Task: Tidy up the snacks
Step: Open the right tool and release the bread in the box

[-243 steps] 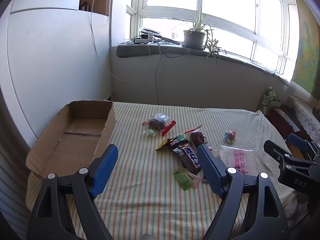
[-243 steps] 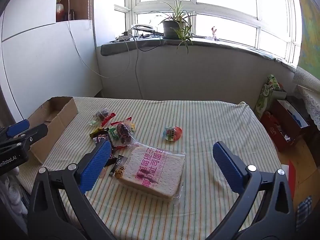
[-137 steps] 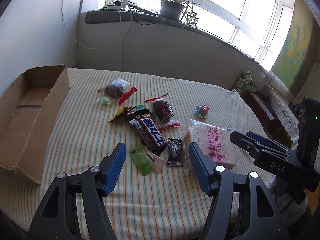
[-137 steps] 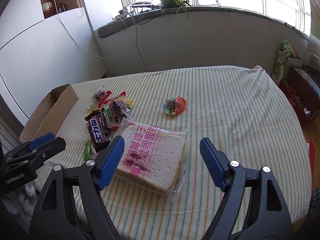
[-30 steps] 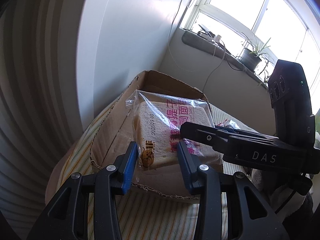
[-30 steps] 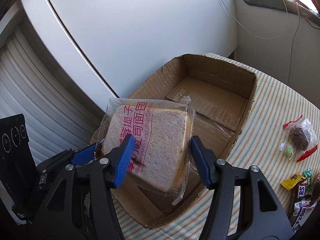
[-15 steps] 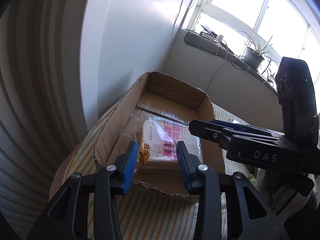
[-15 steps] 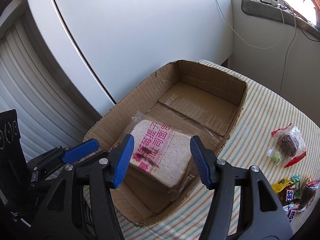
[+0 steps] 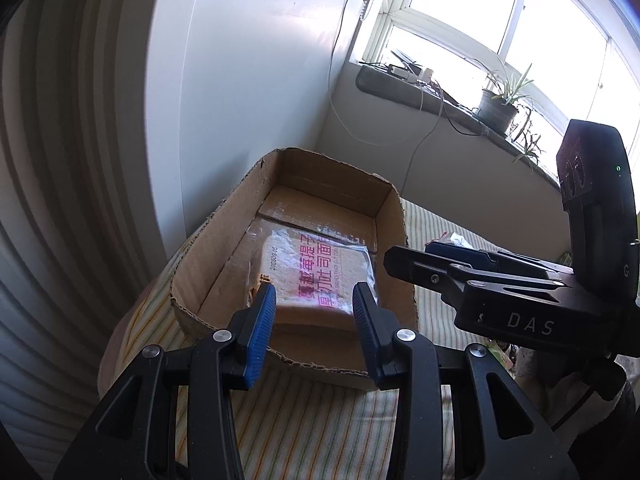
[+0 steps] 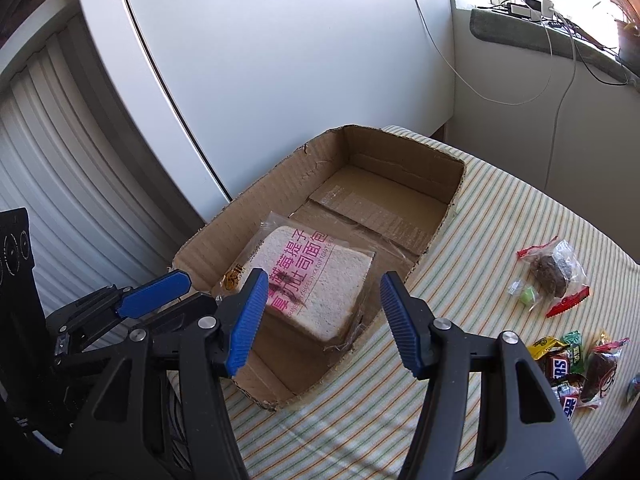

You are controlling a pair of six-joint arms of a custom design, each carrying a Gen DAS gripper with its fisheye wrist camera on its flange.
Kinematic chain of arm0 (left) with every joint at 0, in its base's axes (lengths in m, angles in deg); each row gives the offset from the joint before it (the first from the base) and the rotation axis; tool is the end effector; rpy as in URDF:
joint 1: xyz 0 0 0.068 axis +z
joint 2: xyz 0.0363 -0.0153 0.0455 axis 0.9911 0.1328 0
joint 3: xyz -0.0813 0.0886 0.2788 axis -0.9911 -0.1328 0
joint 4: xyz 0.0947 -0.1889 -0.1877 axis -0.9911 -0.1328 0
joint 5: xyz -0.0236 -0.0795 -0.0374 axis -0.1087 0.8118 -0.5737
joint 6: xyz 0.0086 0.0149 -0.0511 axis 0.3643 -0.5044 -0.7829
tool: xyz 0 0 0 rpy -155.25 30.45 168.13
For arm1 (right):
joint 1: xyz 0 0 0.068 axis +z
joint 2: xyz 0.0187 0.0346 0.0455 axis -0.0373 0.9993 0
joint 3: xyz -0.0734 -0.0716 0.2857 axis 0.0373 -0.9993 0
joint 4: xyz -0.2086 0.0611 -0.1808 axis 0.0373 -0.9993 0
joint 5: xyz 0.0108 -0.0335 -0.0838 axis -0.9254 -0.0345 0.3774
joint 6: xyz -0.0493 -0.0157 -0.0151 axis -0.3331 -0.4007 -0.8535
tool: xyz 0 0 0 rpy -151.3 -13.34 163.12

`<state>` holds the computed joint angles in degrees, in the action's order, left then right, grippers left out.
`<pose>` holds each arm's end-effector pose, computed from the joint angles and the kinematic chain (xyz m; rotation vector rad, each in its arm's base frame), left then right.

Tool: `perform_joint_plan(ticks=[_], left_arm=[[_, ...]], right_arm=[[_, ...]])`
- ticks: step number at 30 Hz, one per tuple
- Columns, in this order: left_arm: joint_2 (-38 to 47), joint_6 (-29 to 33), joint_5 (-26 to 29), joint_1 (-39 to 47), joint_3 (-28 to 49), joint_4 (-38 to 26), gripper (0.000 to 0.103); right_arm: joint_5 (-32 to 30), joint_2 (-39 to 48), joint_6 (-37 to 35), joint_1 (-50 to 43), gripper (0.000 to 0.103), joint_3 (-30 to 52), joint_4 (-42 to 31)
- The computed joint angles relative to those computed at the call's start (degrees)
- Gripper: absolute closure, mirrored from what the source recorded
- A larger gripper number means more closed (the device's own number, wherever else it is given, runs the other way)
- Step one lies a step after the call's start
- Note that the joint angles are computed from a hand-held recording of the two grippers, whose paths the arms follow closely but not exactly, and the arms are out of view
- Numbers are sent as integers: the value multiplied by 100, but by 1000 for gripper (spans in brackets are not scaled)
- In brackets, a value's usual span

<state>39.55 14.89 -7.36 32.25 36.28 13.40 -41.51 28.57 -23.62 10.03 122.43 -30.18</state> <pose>0.2586 -0.2865 0.1174 -0.0705 2.2917 -0.3517 0.3451 0.0861 0.1265 -0.4762 2.3620 0.4632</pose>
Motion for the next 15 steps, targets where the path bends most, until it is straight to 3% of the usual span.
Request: perform_joint_plan(ticks=[12, 15], left_arm=[[439, 28, -86, -475, 735, -375, 62], [598, -44, -63, -596, 959, -511, 43]], right_arm=[[-325, -594, -640, -1166, 42, -1033, 292], [-336, -689, -869, -1591, 42, -1295, 392]])
